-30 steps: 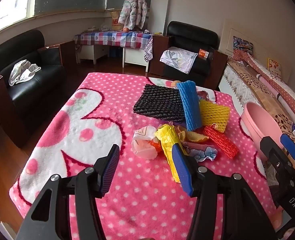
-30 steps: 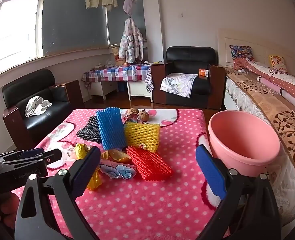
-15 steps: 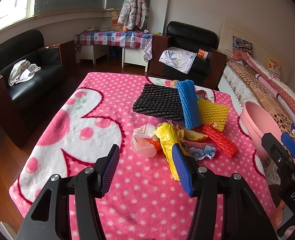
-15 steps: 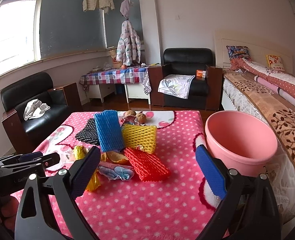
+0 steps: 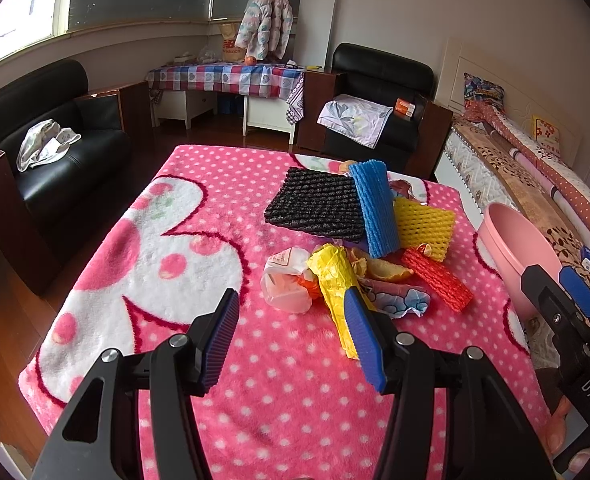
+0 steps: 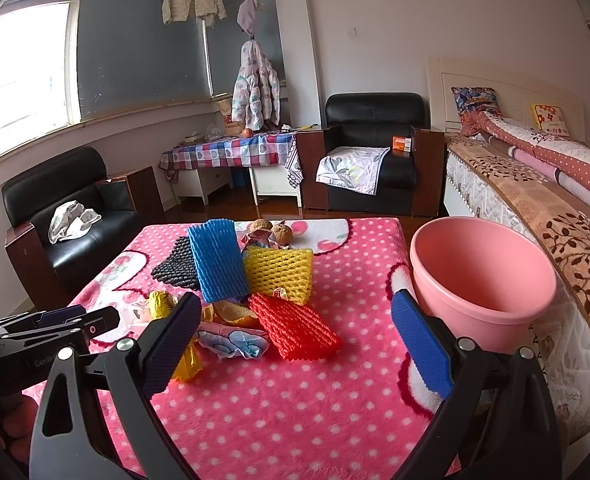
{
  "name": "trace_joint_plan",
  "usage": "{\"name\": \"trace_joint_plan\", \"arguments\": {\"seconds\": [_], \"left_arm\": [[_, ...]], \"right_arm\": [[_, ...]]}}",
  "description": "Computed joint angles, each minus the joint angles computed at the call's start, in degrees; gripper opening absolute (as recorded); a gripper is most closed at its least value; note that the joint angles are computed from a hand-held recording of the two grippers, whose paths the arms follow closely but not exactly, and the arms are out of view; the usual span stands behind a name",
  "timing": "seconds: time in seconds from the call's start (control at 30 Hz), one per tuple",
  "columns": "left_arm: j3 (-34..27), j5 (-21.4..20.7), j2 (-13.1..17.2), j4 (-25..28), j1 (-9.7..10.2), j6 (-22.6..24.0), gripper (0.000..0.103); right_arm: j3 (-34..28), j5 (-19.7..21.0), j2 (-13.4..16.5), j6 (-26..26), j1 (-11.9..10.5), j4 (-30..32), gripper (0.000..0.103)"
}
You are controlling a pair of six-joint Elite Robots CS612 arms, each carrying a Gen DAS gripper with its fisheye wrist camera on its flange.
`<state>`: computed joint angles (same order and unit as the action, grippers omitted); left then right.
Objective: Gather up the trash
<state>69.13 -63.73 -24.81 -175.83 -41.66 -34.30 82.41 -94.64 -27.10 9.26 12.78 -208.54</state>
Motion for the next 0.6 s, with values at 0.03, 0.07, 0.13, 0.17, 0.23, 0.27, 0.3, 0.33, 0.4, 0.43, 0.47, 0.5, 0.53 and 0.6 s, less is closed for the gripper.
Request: {"name": "trace_joint_plan", "arguments": {"seconds": [0.03, 0.07, 0.13, 0.17, 0.23, 0.27, 0.3, 0.33, 0.4, 0.43, 0.47, 0.5, 0.53, 0.6], "left_arm": [[0.0, -0.01, -0.01, 0.01, 0.0, -0.02, 0.054], [0.03, -0.01, 0.0, -0.03, 0.0, -0.01, 0.054], [0.05, -0.01, 0.01, -0.07, 0.01, 0.02, 0.054], [0.03, -0.03, 0.0, -0.04, 0.01, -0.01, 0.054], [0.09, 0.0, -0.01, -0.08, 0.01, -0.03, 0.054], [0.05, 0.01, -0.01, -0.06, 0.0, -0.03, 0.054], [0.07, -0.02, 0.0, -0.11, 0.01, -0.02, 0.054], [0.04, -0.02, -0.01, -0.07, 0.0, -0.02, 0.054], [0.05, -0.03, -0.01, -0.07, 0.0, -0.03, 0.054], [0.05, -0.03, -0.01, -0.07, 0.0, -0.03, 0.054], [0.07, -0.03, -0.01, -0.11, 0.0, -0.03, 0.054], [0.05, -0.01, -0.01, -0.1, 0.0, -0.04, 0.054], [0.04, 0.01, -0.01, -0.08, -0.01, -0.06, 0.054], [0.07, 0.01, -0.01, -0.11, -0.01, -0.06, 0.054]], "right_arm": [[0.0, 0.0, 0.0, 0.0, 0.0, 0.0, 0.096], [0.0, 0.0, 0.0, 0.0, 0.0, 0.0, 0.096], [-0.01, -0.02, 0.0, 0.06, 0.0, 0.01, 0.096], [-0.01, -0.02, 0.0, 0.06, 0.0, 0.01, 0.096], [0.0, -0.03, 0.01, 0.0, 0.0, -0.02, 0.096], [0.01, 0.02, 0.0, 0.0, -0.02, -0.01, 0.096], [0.04, 0.02, -0.01, 0.03, -0.02, -0.01, 0.096], [0.02, 0.06, 0.0, 0.05, -0.03, -0.04, 0.096], [0.0, -0.01, 0.03, 0.07, -0.03, 0.02, 0.096], [0.01, -0.01, 0.03, 0.09, -0.03, 0.02, 0.096], [0.01, -0.04, 0.05, 0.18, -0.03, 0.06, 0.096], [0.02, -0.03, 0.06, 0.28, -0.05, 0.11, 0.096], [0.07, -0.03, 0.05, 0.38, -0.06, 0.12, 0.096], [0.1, -0.03, 0.07, 0.46, -0.08, 0.05, 0.096]]}}
